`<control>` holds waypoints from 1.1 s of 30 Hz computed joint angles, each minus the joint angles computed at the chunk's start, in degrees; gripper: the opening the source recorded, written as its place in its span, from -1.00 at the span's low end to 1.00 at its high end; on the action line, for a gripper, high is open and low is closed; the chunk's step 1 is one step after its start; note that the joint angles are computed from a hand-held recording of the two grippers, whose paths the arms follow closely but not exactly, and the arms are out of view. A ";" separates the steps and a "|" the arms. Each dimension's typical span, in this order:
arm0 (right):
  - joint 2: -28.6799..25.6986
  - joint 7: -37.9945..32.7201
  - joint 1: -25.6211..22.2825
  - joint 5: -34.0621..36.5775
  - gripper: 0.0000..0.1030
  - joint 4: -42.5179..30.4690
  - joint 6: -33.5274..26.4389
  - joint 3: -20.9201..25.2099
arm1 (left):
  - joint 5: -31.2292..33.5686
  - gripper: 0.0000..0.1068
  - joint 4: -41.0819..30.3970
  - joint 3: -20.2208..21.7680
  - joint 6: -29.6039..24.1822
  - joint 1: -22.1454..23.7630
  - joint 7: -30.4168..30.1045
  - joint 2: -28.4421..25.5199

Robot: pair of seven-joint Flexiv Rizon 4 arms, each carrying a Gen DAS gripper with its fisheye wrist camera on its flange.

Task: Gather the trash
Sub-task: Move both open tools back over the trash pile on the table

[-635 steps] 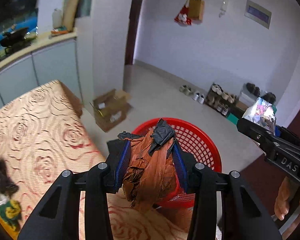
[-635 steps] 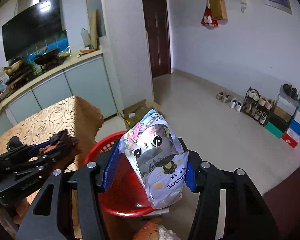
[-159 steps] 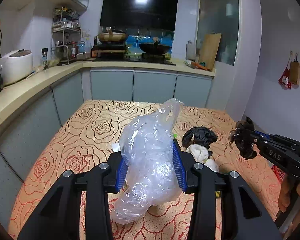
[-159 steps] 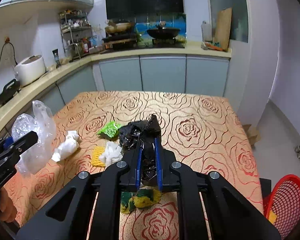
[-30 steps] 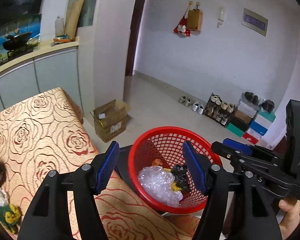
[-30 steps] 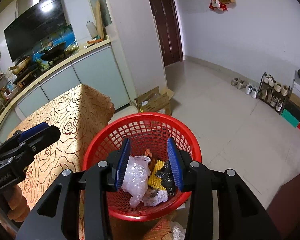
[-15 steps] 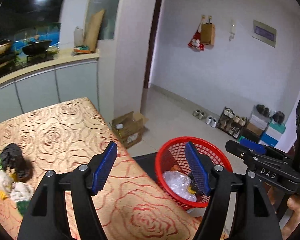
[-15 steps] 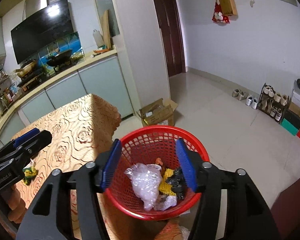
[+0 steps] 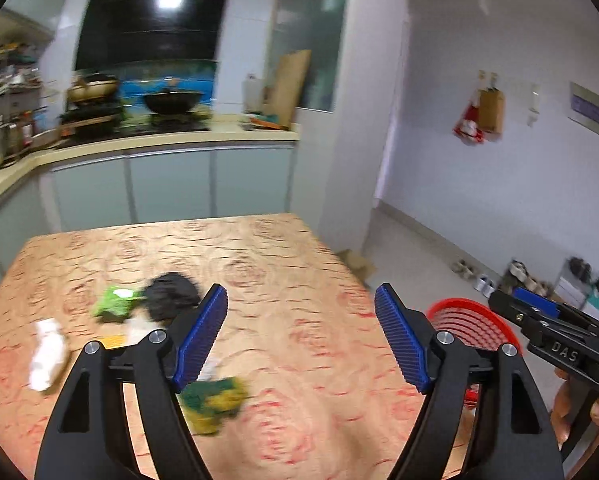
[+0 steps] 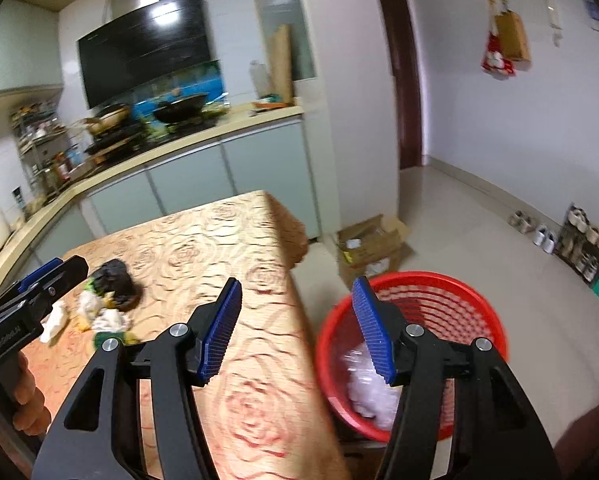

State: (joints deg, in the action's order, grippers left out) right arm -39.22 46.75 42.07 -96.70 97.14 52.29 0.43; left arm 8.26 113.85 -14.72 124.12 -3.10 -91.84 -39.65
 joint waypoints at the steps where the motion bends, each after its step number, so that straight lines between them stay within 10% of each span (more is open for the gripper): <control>1: -0.53 -0.87 0.17 0.13 0.09 -1.02 0.27 -0.02 | -0.61 0.38 0.67 0.80 0.61 0.02 -0.21 0.41; 17: -11.01 -14.28 5.56 8.05 0.11 -17.83 9.87 -5.01 | -9.23 0.38 10.05 11.09 6.29 5.46 -2.32 3.36; 33: -22.92 -36.66 10.13 29.70 0.27 -33.26 14.51 -8.96 | -9.43 0.38 6.62 9.45 -0.06 9.83 -1.86 -1.02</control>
